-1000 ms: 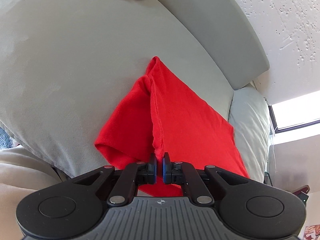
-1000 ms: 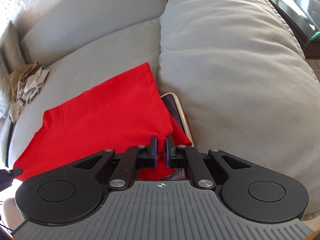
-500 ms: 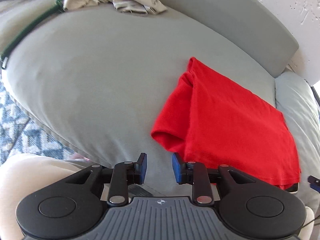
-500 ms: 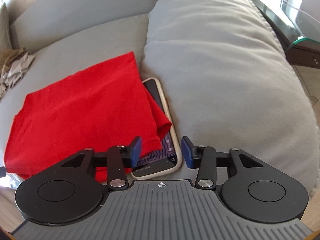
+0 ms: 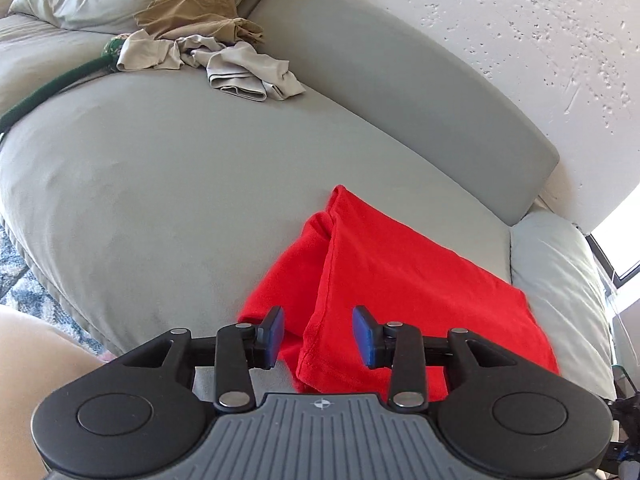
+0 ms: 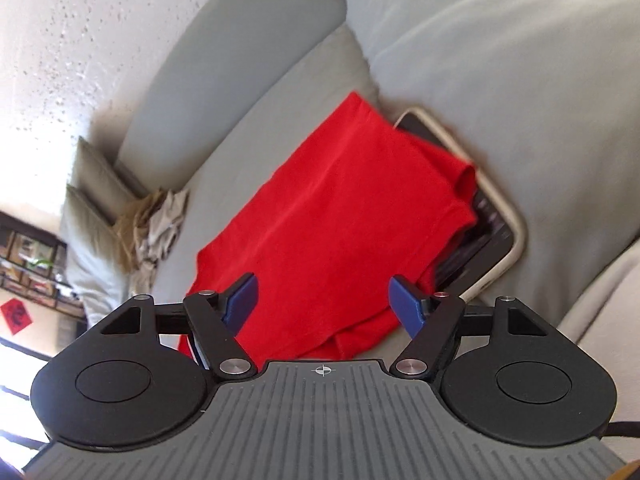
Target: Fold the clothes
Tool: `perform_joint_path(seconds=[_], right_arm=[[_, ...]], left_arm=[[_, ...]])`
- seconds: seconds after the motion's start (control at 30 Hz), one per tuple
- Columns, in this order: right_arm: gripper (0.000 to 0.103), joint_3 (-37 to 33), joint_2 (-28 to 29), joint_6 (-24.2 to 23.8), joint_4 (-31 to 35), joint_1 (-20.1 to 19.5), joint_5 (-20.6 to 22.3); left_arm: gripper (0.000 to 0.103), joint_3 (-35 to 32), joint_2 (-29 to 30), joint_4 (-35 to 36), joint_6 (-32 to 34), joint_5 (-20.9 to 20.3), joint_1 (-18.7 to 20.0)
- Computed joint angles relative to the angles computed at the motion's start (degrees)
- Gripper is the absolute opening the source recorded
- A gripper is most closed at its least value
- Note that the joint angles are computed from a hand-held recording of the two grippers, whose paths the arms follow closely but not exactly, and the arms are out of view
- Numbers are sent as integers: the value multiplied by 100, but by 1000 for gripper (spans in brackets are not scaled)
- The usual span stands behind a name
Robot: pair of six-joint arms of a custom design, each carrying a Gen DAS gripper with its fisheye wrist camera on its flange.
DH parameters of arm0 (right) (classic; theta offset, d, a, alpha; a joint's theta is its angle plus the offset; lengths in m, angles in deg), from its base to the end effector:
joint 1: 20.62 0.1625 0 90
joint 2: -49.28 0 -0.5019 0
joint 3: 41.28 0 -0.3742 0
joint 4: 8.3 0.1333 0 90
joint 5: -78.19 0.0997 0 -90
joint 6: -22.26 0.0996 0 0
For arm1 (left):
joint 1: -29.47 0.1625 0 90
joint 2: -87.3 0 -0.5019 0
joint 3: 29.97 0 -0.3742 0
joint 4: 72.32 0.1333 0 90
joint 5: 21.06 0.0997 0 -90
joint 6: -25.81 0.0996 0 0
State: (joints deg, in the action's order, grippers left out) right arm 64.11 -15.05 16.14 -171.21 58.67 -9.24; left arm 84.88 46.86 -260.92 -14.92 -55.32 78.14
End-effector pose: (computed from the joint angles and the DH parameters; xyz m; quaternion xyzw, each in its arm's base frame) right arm 0.0170 -0.6513 0.3372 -0.0323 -0.9609 0.2745 0.0188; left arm -0.2320 -0.5903 0.1173 -0.0934 0.8649 -0.4398 0.2232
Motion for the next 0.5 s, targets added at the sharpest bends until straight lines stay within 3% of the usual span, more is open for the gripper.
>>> perform_joint_path(seconds=[0.07, 0.2, 0.27, 0.33, 0.37, 0.47, 0.5], right_arm=[[59, -35, 171, -251, 62, -9, 213], [58, -178, 464, -229, 206, 9, 344], [58, -247, 593, -79, 255, 20, 330], [56, -271, 642, -26, 279, 29, 237], [55, -268, 657, -12, 262, 31, 209], [56, -313, 673, -29, 349, 30, 206], [57, -327, 676, -21, 379, 28, 213]], left_arm=[[36, -18, 10, -89, 182, -205, 66], [35, -114, -28, 308, 126, -645, 219], [30, -190, -40, 595, 76, -815, 294], [13, -248, -142, 1067, -150, -842, 274], [13, -215, -222, 1091, -253, -918, 243], [14, 98, -507, 258, -413, -1401, 119], [16, 193, -590, 46, -457, -1359, 32]])
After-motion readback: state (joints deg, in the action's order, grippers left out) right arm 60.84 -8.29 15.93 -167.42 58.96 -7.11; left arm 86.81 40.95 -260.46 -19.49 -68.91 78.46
